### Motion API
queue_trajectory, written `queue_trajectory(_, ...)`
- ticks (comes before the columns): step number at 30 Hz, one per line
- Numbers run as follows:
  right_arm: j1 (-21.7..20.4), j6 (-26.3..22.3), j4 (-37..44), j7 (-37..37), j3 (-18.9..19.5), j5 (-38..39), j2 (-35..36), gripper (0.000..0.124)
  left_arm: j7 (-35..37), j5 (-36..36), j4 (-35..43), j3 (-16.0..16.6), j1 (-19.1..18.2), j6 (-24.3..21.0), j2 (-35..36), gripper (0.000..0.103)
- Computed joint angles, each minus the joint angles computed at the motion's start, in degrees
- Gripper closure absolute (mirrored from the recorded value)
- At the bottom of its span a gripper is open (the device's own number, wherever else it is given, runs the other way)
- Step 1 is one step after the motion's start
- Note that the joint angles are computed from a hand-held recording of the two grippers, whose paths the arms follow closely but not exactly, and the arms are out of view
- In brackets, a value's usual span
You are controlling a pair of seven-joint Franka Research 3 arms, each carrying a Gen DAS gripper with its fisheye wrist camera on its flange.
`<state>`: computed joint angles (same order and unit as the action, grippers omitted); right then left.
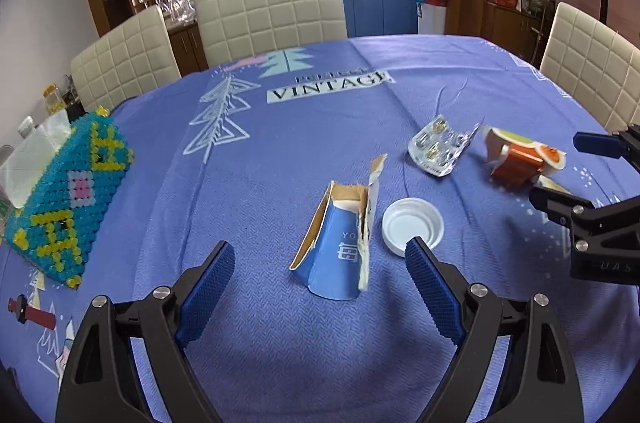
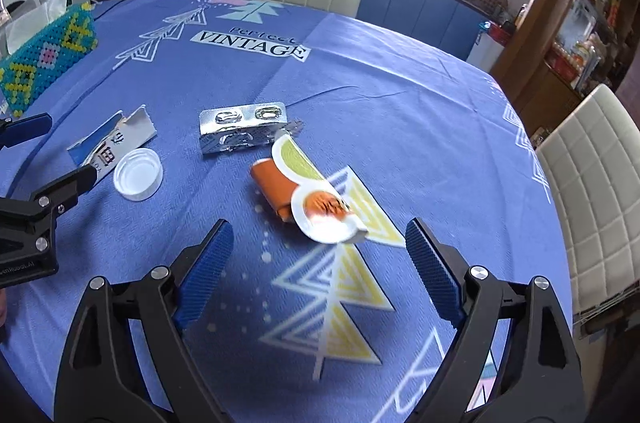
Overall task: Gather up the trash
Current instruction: 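Grasp the blue paper cup with the left tool while the right tool grasps the orange wrapper, then carry the paper cup and orange wrapper over the black bin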
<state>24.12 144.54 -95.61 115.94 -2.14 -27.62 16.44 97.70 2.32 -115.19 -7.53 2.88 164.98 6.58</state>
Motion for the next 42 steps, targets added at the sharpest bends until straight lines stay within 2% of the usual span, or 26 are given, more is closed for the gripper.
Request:
queue_trajectory(3,-0.89,-1.82,3.74,-3.15,0.68,3.68,3.17,0.049,0.33,-0.21,2.17,-0.09,0.14,-1.89,2.19,0.018)
queue_trajectory(5,-1.43,-2.55,5.17,-5.32,0.97,6.5,4.52,0.06,4.99,-6.77,4.17,-2.2,2.04,-4.68,3.38,0.018)
queue_trajectory(7,-1.8,-1.28,4.82,-6.48,0.96,8.72,4.46,0.072,5.45,-8.8,5.28,-2.32,2.32,-5.8,4.1,0.02)
queue_trajectory(9,-2.22,-0.89,4.84,-8.46,1.35,11.39,4.53,0.08,4.2,-7.88,5.89,-1.63,1.78,-6.56,4.59,0.041)
queue_trajectory(10,-1.88,-0.69,4.52,-8.4,1.0,11.42,4.35,0.086,4.55,-7.86,5.58,-1.73,1.79,-6.05,4.42,0.047)
queue_trajectory(11,-1.68,-0.5,4.03,-8.56,0.78,11.48,4.02,0.089,5.84,-8.63,5.28,-2.2,2.06,-5.96,4.12,0.061)
queue_trajectory(12,-1.6,-0.48,3.79,-8.78,0.74,11.78,3.85,0.095,6.51,-8.89,5.05,-2.36,2.05,-6.08,3.84,0.069)
queue_trajectory(15,-1.42,0.58,1.55,-8.49,0.47,11.97,2.25,0.105,6.03,-8.0,4.15,-2.0,1.26,-6.75,2.78,0.072)
queue_trajectory(19,-1.52,3.12,-3.48,-7.81,0.55,11.2,-1.45,0.11,6.17,-6.71,1.37,-1.57,0.16,-6.09,0.37,0.072)
queue_trajectory(25,-2.75,6.15,-11.49,-6.94,1.54,9.62,-7.68,0.112,5.45,-5.42,-3.19,-0.91,-1.94,-4.08,-4.03,0.072)
queue_trajectory(27,-3.48,6.99,-14.62,-5.8,1.88,8.45,-10.33,0.112,6.85,-6.99,-4.22,-1.02,-2.75,-3.84,-5.21,0.072)
queue_trajectory(33,-7.11,8.36,-22.66,-1.93,3.57,4.17,-17.45,0.112,7.14,-6.62,-6.68,-1.49,-6.25,-2.99,-7.48,0.072)
queue_trajectory(42,-15.31,9.86,-33.84,1.4,6.77,0.52,-27.89,0.112,5.87,-3.87,-7.3,-3.04,-11.62,-1.7,-8.66,0.072)
